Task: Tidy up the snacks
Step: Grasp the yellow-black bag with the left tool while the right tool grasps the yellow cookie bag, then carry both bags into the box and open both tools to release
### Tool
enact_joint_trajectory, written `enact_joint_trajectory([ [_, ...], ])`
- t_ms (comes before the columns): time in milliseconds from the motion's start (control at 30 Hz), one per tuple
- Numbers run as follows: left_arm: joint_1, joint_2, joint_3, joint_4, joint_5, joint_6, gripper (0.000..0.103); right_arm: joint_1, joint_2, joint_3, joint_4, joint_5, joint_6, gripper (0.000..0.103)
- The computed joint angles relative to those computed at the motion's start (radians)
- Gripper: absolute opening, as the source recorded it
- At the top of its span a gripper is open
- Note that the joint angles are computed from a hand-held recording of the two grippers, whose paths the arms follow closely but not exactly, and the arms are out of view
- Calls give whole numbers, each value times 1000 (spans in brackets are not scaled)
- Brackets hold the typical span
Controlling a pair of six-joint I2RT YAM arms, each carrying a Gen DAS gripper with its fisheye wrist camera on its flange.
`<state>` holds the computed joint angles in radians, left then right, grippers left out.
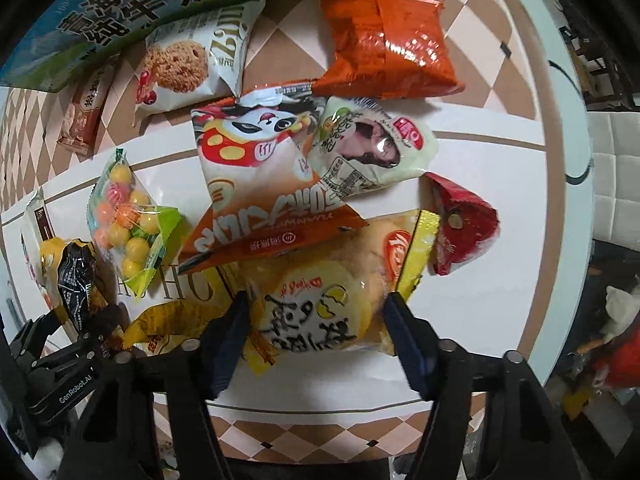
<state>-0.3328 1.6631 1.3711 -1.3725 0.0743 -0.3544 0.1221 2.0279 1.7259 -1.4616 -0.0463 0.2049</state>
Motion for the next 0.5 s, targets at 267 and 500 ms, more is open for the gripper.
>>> enact_joint_trajectory([
  [267, -16, -32, 64, -64, -31, -26, 87, 41, -111, -76, 10, 10, 56, 60],
  [500, -32, -75, 206, -167, -66, -26, 87, 12, -307, -182, -9, -1, 57, 59],
])
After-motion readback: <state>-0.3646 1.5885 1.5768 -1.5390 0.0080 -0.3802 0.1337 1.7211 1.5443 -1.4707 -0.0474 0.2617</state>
